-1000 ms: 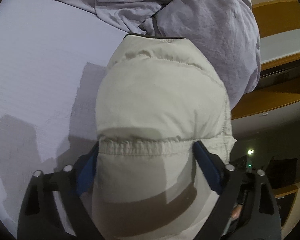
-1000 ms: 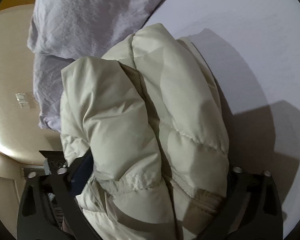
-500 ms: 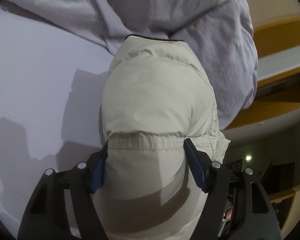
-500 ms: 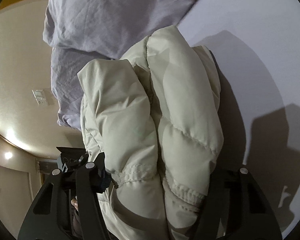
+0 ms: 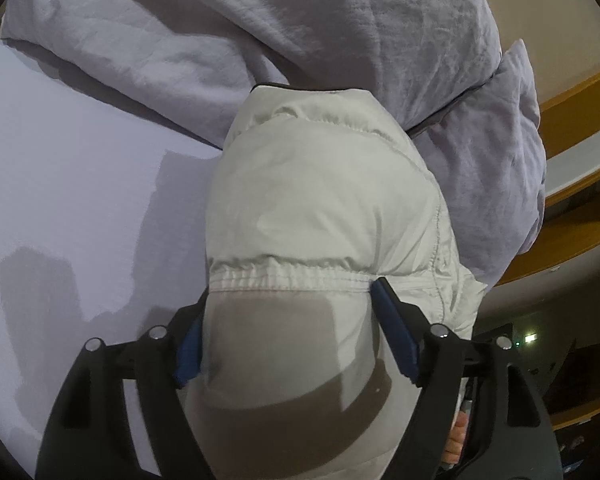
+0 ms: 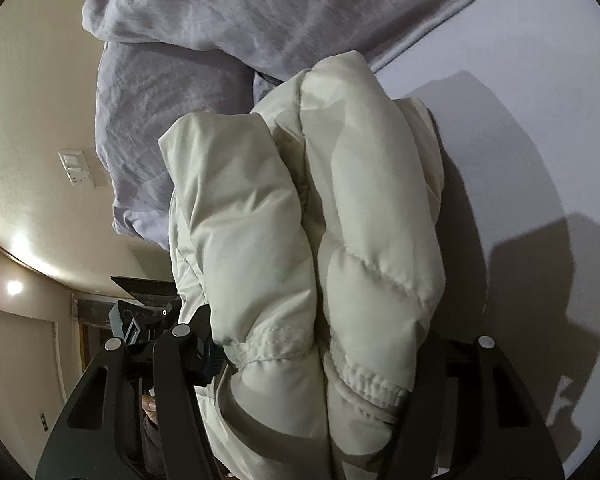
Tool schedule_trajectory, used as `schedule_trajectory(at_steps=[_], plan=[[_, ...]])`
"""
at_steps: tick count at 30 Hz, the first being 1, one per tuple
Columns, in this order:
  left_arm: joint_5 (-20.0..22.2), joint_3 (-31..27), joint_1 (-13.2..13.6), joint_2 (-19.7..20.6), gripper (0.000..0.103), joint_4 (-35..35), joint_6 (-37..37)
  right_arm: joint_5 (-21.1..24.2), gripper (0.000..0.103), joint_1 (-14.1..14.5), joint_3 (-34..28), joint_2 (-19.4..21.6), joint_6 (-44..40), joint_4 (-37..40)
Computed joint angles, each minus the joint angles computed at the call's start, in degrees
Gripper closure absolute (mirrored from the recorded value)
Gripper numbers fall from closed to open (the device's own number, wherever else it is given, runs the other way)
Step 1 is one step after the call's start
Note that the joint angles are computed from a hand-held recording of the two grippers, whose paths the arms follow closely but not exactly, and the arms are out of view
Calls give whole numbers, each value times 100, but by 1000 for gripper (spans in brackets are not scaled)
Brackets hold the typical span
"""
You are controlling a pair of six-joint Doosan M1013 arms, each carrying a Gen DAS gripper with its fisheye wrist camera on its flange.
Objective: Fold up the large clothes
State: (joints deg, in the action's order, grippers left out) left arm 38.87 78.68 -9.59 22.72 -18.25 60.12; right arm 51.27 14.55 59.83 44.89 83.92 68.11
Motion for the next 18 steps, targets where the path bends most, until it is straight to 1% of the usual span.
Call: schedule_trajectory(at_steps=[2, 4, 5, 6, 7, 8, 11, 12, 13, 14, 15, 18], plan=[[55, -32, -20, 7, 22, 208, -143, -15, 30, 24, -110, -2, 290, -433], [92, -53, -44, -7, 21, 450, -324, -24, 26, 36, -201, -54, 606, -985], [111, -68, -70, -30, 21, 709, -487, -11, 22, 36, -243, -74, 738, -1214], [110, -66, -101, -59, 21, 1014, -675, -40, 20, 39, -268, -122, 888, -1528], [83, -78, -162, -94, 21, 1531, -997, -29, 19, 39, -307, -134, 965, -1703], [69, -92, -201, -112, 20, 1847, -1185, -16, 17, 45, -342, -159, 1058, -1944], [26, -159, -347, -151, 17, 2830, -1695, -202, 16, 105, -423, -214, 1327, -2693], [50, -194, -396, -146, 17, 3087, -1791, -310, 16, 146, -480, -247, 1529, -3080], [95, -239, -463, -133, 16, 3381, -1891, -427, 16, 179, -525, -260, 1647, -3303], [98, -269, -504, -122, 16, 3523, -1906, -586, 16, 218, -536, -299, 1755, -3594], [105, -321, -565, -93, 15, 3697, -1894, -635, 16, 253, -599, -295, 1862, -3850], [236, -528, -742, 45, 15, 4157, -1903, -718, 18, 449, -952, -216, 2304, -4972]])
